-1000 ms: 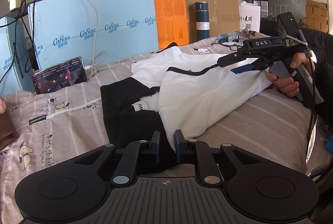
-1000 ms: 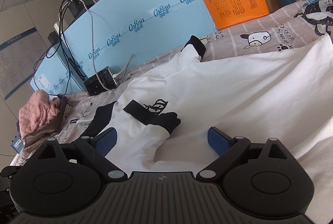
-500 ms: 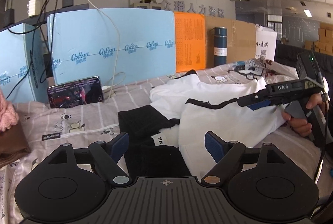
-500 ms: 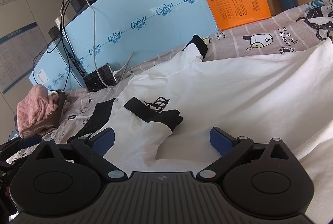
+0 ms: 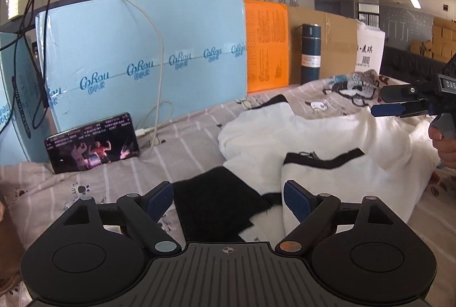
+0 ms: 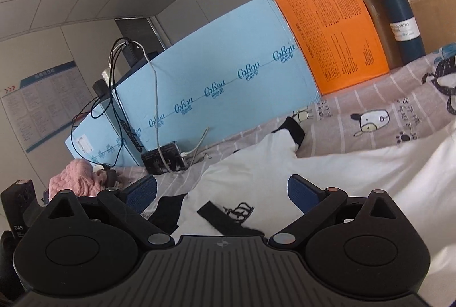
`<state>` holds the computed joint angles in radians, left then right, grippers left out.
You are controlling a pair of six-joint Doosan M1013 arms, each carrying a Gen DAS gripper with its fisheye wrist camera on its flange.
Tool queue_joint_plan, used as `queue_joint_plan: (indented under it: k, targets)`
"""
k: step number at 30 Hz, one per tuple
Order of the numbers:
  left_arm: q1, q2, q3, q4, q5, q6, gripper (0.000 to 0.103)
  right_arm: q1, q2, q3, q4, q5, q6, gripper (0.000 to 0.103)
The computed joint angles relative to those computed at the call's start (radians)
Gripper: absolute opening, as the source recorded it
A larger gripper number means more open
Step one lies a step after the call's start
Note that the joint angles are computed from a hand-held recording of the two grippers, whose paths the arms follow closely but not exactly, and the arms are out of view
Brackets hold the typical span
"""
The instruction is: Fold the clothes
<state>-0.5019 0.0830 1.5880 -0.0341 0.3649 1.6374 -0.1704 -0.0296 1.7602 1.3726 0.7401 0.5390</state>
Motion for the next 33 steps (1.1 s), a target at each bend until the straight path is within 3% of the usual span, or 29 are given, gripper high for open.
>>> queue_joint_plan:
  k: [2, 5, 10, 13, 17, 21, 23, 24, 26, 27, 29, 33]
  targets:
    - [0.020, 0.024, -0.026, -0.112, -0.004, 0.079, 0.087, 0.013, 0.021, -0.043, -0.028, -0.051, 0.025, 0.099]
    - [0.046, 0.066, -0.073, -0.281, 0.014, 0.178, 0.087, 0.030, 0.071, -0.124, -0.150, -0.109, 0.184, 0.099]
    - [0.075, 0.138, -0.146, -0.681, 0.079, 0.457, 0.087, 0.041, 0.198, -0.294, -0.402, -0.018, 0.555, 0.099]
    - [0.085, 0.180, -0.182, -0.881, 0.176, 0.612, 0.087, 0.054, 0.270, -0.377, -0.497, 0.066, 0.691, 0.099]
    - [0.093, 0.215, -0.205, -0.970, 0.310, 0.681, 0.087, 0.073, 0.342, -0.448, -0.534, 0.157, 0.754, 0.099]
    - [0.081, 0.234, -0.236, -0.785, 0.372, 0.545, 0.088, 0.109, 0.384, -0.503, -0.630, 0.196, 0.771, 0.096]
    - [0.085, 0.243, -0.238, -0.780, 0.385, 0.526, 0.088, 0.124, 0.387, -0.510, -0.667, 0.184, 0.757, 0.094]
    - [0.086, 0.244, -0.236, -0.789, 0.386, 0.532, 0.089, 0.128, 0.383, -0.506, -0.675, 0.171, 0.742, 0.090]
    - [0.088, 0.244, -0.234, -0.798, 0.388, 0.542, 0.090, 0.134, 0.375, -0.499, -0.692, 0.144, 0.715, 0.063]
    - [0.087, 0.242, -0.229, -0.804, 0.385, 0.555, 0.092, 0.137, 0.371, -0.495, -0.700, 0.130, 0.701, 0.057]
    - [0.086, 0.239, -0.223, -0.812, 0.380, 0.573, 0.094, 0.129, 0.369, -0.490, -0.644, 0.133, 0.642, 0.029]
    - [0.103, 0.232, -0.206, -0.905, 0.375, 0.581, 0.094, 0.110, 0.346, -0.449, -0.465, 0.127, 0.439, 0.015]
